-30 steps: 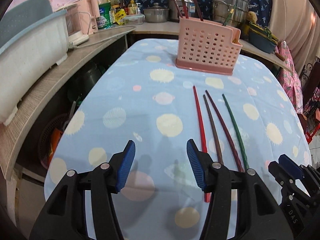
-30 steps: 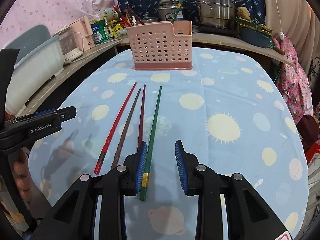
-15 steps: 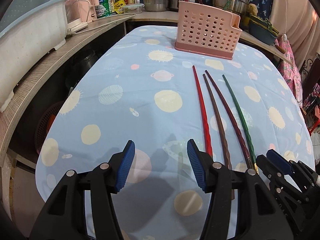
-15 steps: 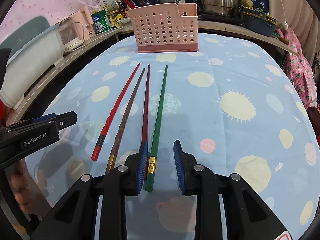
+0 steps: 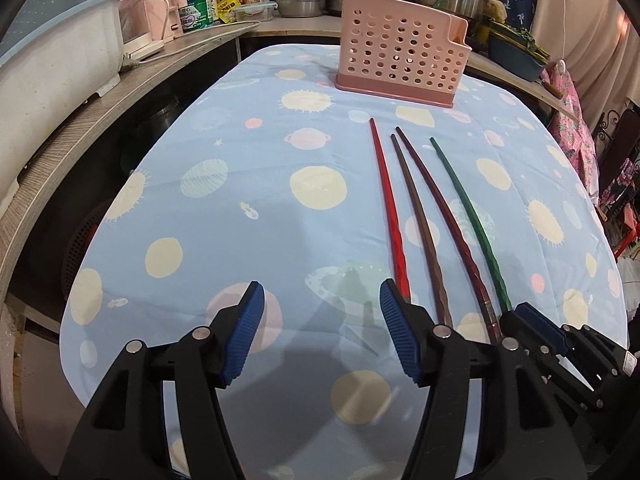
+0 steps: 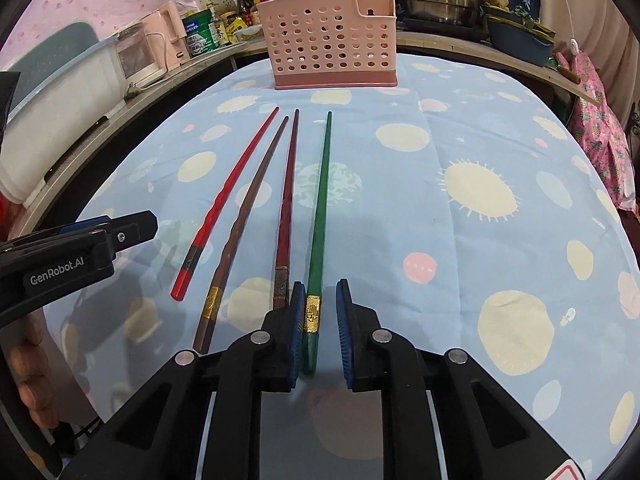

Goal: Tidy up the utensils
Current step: 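Move both tools back down to the remaining chopsticks, then grasp a red chopstick with the left tool while the right tool grasps the green one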

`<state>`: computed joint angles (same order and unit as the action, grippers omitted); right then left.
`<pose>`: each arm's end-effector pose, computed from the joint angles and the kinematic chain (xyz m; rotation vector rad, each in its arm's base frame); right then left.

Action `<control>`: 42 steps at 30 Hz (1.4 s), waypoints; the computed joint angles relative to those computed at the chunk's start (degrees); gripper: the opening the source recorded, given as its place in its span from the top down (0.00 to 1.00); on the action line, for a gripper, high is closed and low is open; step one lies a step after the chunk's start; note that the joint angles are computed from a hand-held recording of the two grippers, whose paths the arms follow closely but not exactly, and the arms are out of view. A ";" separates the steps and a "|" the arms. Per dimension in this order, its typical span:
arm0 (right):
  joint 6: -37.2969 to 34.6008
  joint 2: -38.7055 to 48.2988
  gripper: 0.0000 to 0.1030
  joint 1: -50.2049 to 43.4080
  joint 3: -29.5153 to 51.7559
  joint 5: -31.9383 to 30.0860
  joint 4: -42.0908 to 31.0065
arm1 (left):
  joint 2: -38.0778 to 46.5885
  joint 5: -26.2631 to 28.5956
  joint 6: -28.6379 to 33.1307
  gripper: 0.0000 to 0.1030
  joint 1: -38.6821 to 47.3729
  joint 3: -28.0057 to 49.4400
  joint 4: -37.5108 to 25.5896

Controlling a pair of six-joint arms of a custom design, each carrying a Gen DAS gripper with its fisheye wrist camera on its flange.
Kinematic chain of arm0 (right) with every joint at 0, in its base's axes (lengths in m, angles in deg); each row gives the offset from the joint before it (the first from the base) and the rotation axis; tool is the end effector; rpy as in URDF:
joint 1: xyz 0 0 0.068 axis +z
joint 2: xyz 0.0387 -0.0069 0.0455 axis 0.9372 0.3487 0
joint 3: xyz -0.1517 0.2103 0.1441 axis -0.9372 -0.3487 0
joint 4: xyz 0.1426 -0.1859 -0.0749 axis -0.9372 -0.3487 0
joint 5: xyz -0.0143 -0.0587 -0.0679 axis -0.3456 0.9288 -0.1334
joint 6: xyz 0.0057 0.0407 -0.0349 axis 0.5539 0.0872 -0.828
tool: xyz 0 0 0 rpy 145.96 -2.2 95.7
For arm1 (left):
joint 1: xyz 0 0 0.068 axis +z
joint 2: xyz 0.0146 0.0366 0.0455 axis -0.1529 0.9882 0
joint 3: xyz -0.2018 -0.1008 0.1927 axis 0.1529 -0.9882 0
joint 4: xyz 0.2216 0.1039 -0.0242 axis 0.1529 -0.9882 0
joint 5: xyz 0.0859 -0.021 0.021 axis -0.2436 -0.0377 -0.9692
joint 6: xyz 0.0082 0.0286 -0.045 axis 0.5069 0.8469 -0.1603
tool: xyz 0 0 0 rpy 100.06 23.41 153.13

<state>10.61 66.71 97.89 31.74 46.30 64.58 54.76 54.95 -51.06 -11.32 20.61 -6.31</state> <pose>0.2327 0.1161 0.1239 0.0942 2.4622 0.1472 0.2969 -0.0165 0.1589 0.1882 2.5159 -0.1096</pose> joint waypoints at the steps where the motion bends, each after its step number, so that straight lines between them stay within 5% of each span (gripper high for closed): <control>1: 0.03 -0.20 0.90 -0.09 -0.36 0.00 0.15 | 0.09 0.11 0.00 0.44 -0.14 -0.10 -0.05; 24: 1.61 -3.75 0.94 -2.46 -5.52 -0.49 2.31 | 3.06 -0.04 -1.94 0.44 -4.49 -1.11 1.66; 35: 1.62 -3.85 0.94 -2.49 -5.69 -0.50 2.43 | 2.67 -0.15 -1.27 0.89 -4.55 -0.94 0.73; 42: 1.65 -3.96 0.94 -2.53 -5.77 -0.63 2.40 | 2.53 1.09 -1.49 0.92 -3.93 -0.63 -0.31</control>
<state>12.26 62.76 95.36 25.98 45.67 66.98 57.29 56.04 -52.55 -15.24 19.97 -6.62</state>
